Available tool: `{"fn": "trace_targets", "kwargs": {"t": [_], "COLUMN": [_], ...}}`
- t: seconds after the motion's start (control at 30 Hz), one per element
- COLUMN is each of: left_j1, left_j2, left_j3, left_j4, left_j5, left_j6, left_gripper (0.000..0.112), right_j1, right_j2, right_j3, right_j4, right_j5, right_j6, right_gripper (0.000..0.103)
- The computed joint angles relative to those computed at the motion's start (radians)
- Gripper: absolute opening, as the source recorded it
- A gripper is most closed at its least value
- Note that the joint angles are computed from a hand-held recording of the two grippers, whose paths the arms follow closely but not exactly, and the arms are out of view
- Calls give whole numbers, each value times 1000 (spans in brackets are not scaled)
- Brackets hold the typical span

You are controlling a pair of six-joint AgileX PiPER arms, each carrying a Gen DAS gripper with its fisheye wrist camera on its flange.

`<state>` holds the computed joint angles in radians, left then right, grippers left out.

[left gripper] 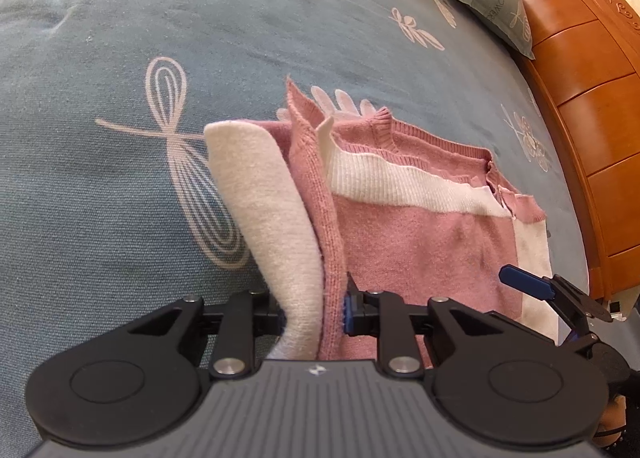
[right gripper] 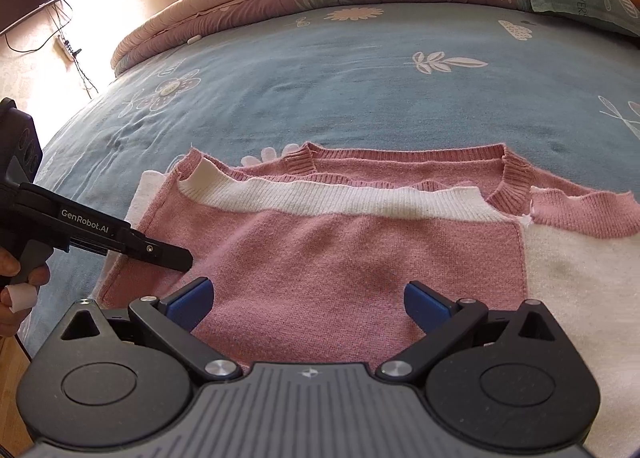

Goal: Fold clothes
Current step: 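Lift the gripped side edge upward with the left tool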

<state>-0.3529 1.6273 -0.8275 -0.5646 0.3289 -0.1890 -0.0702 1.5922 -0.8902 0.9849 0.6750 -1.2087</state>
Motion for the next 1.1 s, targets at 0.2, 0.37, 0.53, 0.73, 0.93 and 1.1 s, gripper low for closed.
{"fn": "trace_targets", "kwargs": {"t": [0.2, 0.37, 0.53, 0.73, 0.93, 1.1], "left_j1": [-40, -85, -138, -171, -189, -126], "left_j2": [-39, -60, -57, -39, -22, -27], "left_j3": [-42, -97, -171, -213, -246, -155], "left_j4": [165, 311, 456, 564, 632, 540], "left_j5": [33, 79, 143, 196, 250, 165], "left_j6": [-192, -360, -514, -624, -661, -590], "left_gripper": [22, 22, 21, 19, 19, 19], "right_j1": [-118, -205, -269, -335, -392, -397], "right_j2": [-62, -72, -68, -92, -92, -104], "right_j3": [32, 43, 46, 62, 61, 66], "right_j4": [-19, -19, -23, -32, -16, -24], "right_j5": [73, 147, 214, 236, 285, 294], "right_j6": [-75, -124, -164, -201, -228, -236], "right_gripper": [103, 103, 103, 103, 103, 103]}}
